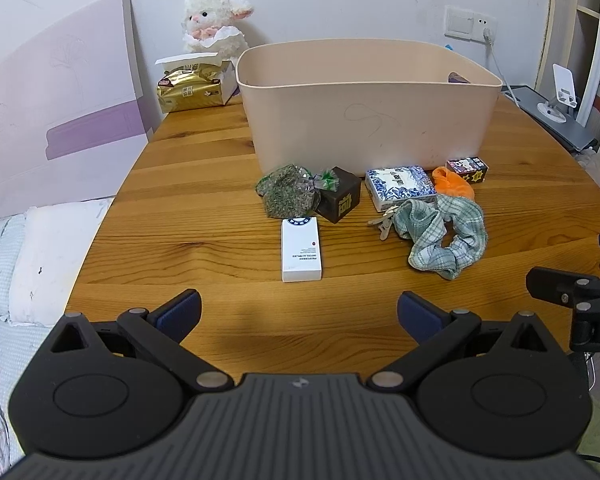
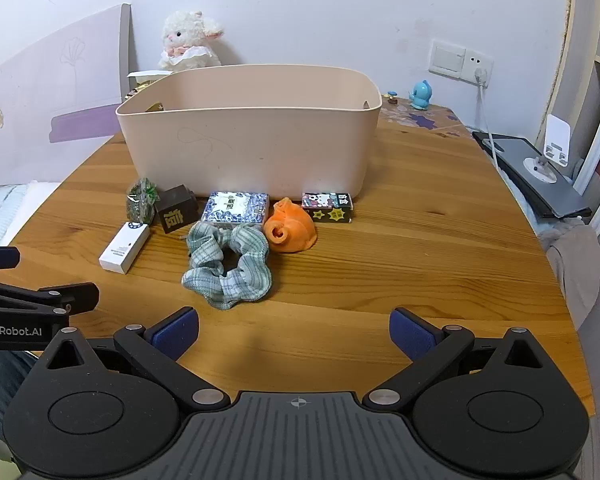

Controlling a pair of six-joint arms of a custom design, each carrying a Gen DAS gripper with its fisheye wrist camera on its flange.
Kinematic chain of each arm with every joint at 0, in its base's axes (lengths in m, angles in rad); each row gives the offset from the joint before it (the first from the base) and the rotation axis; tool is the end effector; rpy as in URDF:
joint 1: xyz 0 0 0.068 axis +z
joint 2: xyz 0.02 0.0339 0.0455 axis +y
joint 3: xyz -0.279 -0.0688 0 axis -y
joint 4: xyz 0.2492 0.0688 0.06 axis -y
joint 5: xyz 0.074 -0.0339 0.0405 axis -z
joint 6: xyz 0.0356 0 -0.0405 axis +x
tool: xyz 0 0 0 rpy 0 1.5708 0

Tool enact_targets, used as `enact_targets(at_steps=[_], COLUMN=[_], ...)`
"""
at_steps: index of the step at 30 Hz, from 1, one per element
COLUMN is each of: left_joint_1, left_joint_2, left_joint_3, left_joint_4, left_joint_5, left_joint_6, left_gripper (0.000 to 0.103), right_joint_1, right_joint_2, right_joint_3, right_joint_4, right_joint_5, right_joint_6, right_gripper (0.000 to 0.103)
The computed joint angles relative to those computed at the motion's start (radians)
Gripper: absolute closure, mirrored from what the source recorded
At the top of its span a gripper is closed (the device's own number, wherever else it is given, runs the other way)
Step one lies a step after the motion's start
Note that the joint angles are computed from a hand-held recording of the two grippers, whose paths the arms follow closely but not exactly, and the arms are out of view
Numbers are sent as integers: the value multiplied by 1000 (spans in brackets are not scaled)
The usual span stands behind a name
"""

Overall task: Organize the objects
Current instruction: 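Move both tools toward the items lying in front of the beige basket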

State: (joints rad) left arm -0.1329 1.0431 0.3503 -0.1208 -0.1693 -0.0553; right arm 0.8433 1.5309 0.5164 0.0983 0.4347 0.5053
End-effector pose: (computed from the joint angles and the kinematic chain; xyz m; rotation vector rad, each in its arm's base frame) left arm 0.1837 -0.0185 0.1623 0.0120 2.3722 0.1117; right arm 0.1815 0.1813 0.1280 -0.2234 2.3654 0.0935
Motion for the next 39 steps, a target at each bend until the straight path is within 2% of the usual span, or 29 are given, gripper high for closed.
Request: enact_targets(at_steps=[19,31,39], left_joint_1=[44,104,122], left_joint_2=[152,312,430], left_joint_3=[37,77,118], left_joint_4=[98,197,264], left_joint_5=[59,153,163], left_joint_6=[43,76,96], left_gripper=[0,0,0], right_joint_1=[-76,-126,-161], right_joint_2=[97,200,297], right_joint_3=[40,96,163], right_joint_4=[70,123,131], right_joint_5=[-79,-128,-178], right_joint_6=[-29,-59,-70], right_gripper=[0,0,8])
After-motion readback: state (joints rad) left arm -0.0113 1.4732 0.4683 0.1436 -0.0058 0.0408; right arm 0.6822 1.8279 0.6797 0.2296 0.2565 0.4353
